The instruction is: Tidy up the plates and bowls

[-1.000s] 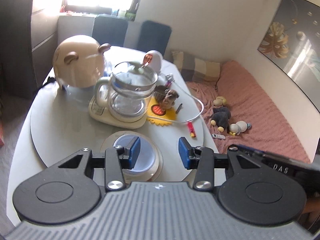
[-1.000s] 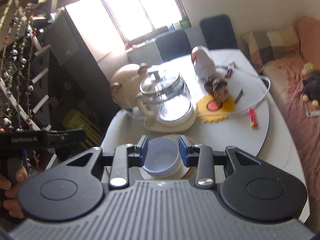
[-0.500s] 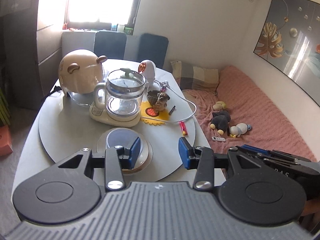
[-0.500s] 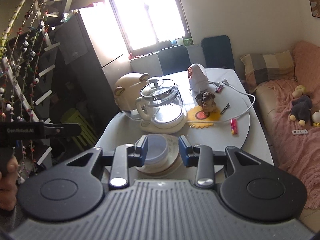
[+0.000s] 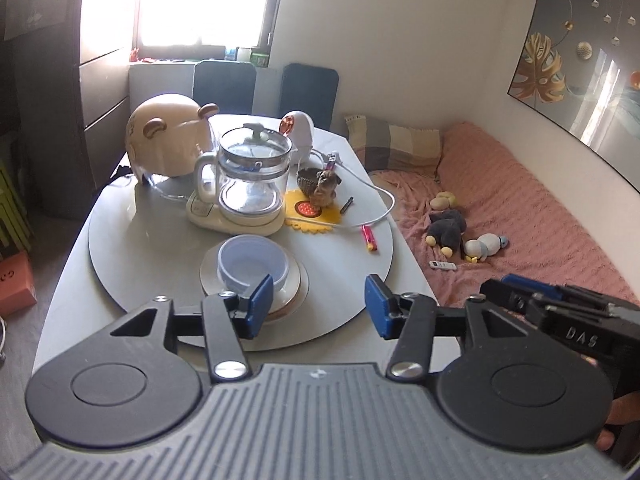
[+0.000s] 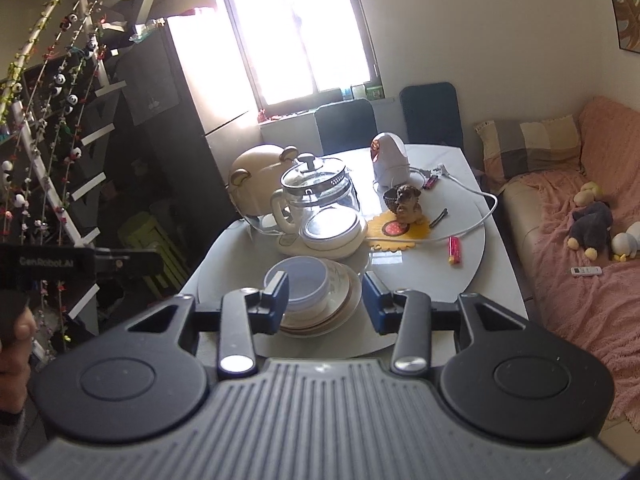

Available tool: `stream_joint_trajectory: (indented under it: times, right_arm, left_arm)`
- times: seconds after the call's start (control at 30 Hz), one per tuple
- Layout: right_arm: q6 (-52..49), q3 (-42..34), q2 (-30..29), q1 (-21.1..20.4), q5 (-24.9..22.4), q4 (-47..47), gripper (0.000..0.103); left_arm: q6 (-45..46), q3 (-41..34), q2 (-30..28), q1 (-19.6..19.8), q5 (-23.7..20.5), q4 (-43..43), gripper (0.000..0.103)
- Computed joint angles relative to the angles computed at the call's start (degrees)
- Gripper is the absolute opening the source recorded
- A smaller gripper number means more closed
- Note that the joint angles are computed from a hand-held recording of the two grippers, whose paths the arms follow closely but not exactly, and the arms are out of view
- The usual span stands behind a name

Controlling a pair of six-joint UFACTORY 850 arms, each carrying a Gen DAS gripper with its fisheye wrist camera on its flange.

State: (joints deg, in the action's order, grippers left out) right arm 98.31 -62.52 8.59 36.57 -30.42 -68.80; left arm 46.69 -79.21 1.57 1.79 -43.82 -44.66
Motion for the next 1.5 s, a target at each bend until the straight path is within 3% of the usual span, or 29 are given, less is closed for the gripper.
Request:
stream_joint_trajectory:
  times: [0.17,0.23,0.33,0.5,0.57,0.77,1.5]
  right_arm:
    - [-0.15,-1.18,-1.44,1.21,-2.92,-0.50,0.045]
    - [0.46,-1.08,-1.75,1.51,-3.39,-0.34,0.052]
    - [-1.27,-1.17,-2.40,1.71,-3.74,1.41,0.054]
    - [-1.49,-0.57,-2.80,2.04,-4.24,1.78,0.079]
    - [-1.65,-0.35,-2.85,1.79,-3.83,2.40,0.084]
    - [-3.40,-0.96,-3.85,1.47,-5.86,5.52,0.085]
    - [-0.37,-0.09,-3.31,2.07,-6.61,5.38,0.085]
  left_arm:
    - [0.62,-0.22,-0.98,0.84,-0.35,-0.05,0.070]
    - [0.85,-0.23,-1.30,1.10,-0.51,0.18,0.075]
    - [-0.25,0.01,-1.59,1.19,0.25,1.13,0.086]
    - [-2.82,0.43,-2.28,1.14,0.91,4.00,0.098]
    - [-4.16,1.00,-2.17,0.59,2.80,6.30,0.098]
    - [-5.25,0.90,-3.14,0.04,3.27,7.79,0.099]
    - [-4.95,2.85,-1.70,-0.52,3.77,7.53,0.099]
